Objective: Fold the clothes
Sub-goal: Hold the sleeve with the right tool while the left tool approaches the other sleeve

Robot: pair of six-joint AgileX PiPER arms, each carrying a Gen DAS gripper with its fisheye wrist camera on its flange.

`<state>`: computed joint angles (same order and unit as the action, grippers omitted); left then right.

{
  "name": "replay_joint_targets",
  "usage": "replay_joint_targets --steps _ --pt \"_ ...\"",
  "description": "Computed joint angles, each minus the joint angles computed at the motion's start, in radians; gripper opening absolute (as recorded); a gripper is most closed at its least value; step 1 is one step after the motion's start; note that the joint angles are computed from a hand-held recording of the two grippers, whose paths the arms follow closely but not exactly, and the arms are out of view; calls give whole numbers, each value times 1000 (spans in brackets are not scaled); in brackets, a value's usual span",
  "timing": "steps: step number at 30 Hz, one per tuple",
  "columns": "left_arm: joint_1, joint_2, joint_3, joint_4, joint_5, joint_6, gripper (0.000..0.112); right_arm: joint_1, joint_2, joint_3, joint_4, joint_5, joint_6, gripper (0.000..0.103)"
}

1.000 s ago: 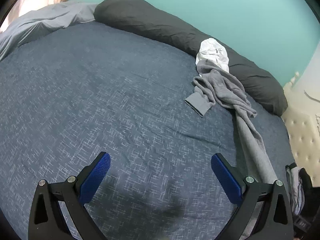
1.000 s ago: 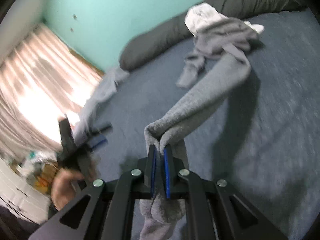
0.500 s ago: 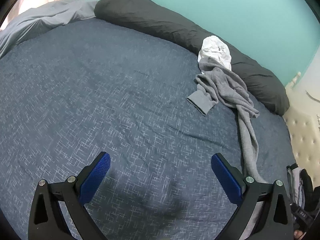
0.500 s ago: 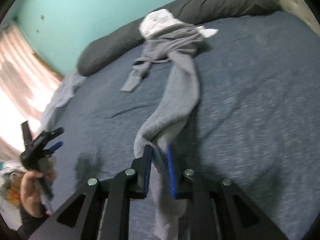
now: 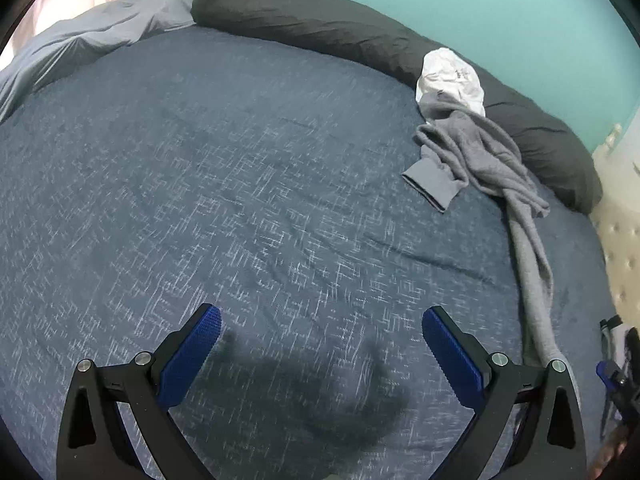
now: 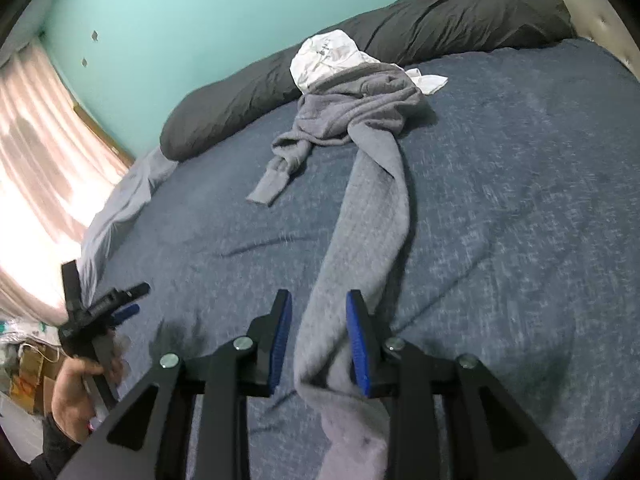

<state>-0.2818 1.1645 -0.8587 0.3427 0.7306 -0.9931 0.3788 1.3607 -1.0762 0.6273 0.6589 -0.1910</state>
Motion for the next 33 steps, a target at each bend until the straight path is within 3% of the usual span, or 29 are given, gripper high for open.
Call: replay_joint_targets --steps 11,21,27,29,31,33 --pt "10 322 -235 -56 -102 106 103 -92 -17 117 235 11 -258 35" --pt "62 605 -568 -134 -84 279 102 -202 11 122 401 76 -452 35" --pt "69 738 -710 -120 -40 295 101 -245 38 119 435 97 -500 36" --pt "71 783 -763 -124 -19 314 97 -261 39 126 455 103 -519 36" --pt "75 823 -809 -142 1 333 85 -276 41 132 474 109 -537 36" --pt "81 853 -845 -164 12 349 83 -287 43 137 489 116 -551 36"
